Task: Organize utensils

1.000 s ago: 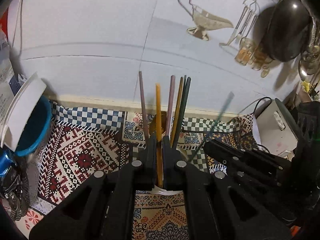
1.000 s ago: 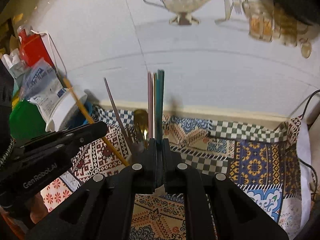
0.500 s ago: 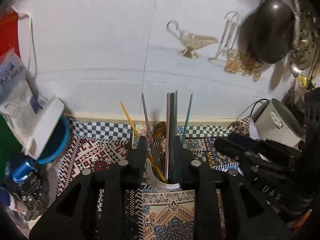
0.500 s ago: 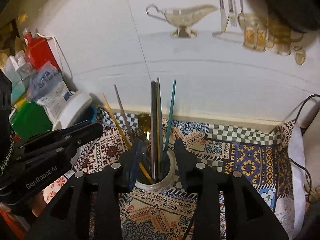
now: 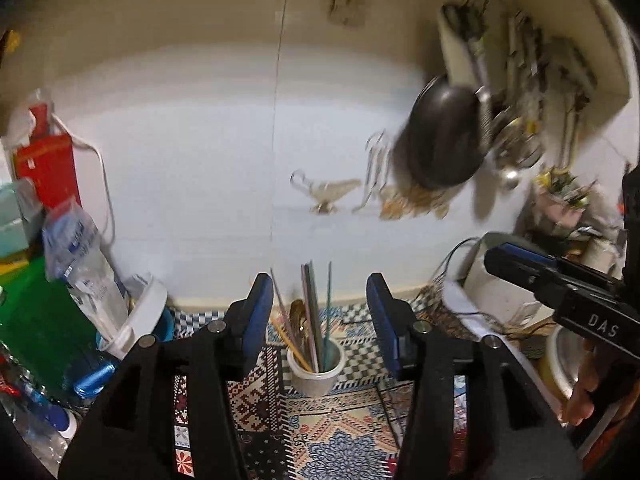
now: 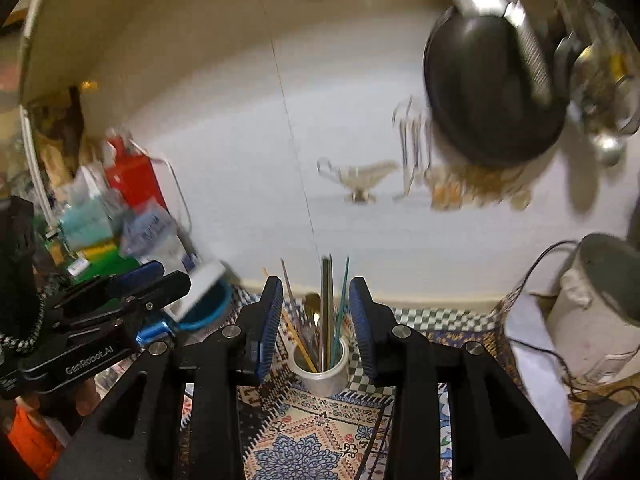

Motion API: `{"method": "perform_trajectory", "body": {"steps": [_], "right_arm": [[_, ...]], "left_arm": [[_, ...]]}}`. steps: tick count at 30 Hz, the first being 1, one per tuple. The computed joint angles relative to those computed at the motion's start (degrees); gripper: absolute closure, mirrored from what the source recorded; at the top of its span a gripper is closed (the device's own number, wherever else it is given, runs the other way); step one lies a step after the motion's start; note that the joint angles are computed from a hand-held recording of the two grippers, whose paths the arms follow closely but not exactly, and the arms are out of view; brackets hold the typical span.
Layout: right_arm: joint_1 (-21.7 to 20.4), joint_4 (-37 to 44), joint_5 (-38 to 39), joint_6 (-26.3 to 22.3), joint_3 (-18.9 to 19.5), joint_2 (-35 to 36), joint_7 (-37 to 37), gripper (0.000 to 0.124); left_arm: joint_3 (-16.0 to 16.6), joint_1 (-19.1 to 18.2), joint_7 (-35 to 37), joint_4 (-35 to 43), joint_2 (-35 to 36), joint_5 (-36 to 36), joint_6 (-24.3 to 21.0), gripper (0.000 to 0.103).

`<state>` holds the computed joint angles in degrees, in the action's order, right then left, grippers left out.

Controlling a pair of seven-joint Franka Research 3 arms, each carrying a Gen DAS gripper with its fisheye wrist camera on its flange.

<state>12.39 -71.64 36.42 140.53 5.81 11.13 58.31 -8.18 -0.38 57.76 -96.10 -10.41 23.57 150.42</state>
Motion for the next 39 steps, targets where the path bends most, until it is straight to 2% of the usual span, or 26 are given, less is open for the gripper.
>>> {"method": "perform_trajectory", "body": {"steps": [2, 7, 11, 15, 17, 21, 26, 39], "right_arm": [[-0.4, -5.7, 3.1, 2.8, 0.2, -5.0, -2.9, 0.092], [1.1, -16.0, 9.3, 6.1, -1.4, -14.6, -9.3, 0.092], [3.5, -22.1, 9.2, 8.5, -2.6, -20.0, -10.4, 0.082], [5.4, -26.9, 8.5, 10.4, -3.6, -24.1, -10.3, 0.069], [6.1, -28.8, 7.8, 11.5, -3.9, -25.6, -9.7, 0.064], [7.8, -31.5, 8.0, 13.3, -4.8, -28.1, -9.3, 0.041], [8.2, -34.5, 5.3, 16.8, -4.5, -30.1, -6.7, 0.027], [10.6, -36.0, 3.6, 16.6, -5.9, -31.5, -6.4, 0.025]], "left_arm": [[-0.2, -0.1, -0.4, -2.3, -2.7, 0.4, 1.6, 0.053], [0.0, -1.2, 1.5, -9.0, -10.2, -1.4, 4.6, 0.043], [-1.2, -0.7, 0.7, -13.7, -15.6, -0.9, 4.6, 0.033], [-1.9, -0.5, 0.2, -16.6, -19.3, -0.7, 4.3, 0.016], [-2.2, -0.2, -0.3, -18.1, -21.2, -0.4, 4.5, 0.015], [-1.8, -0.8, -0.6, -19.9, -23.3, -1.5, 4.0, 0.014], [-2.0, -0.2, -1.9, -21.7, -25.3, -1.6, 4.1, 0.009], [-2.0, 0.1, -2.5, -22.9, -26.8, -1.6, 4.4, 0.008]]}}
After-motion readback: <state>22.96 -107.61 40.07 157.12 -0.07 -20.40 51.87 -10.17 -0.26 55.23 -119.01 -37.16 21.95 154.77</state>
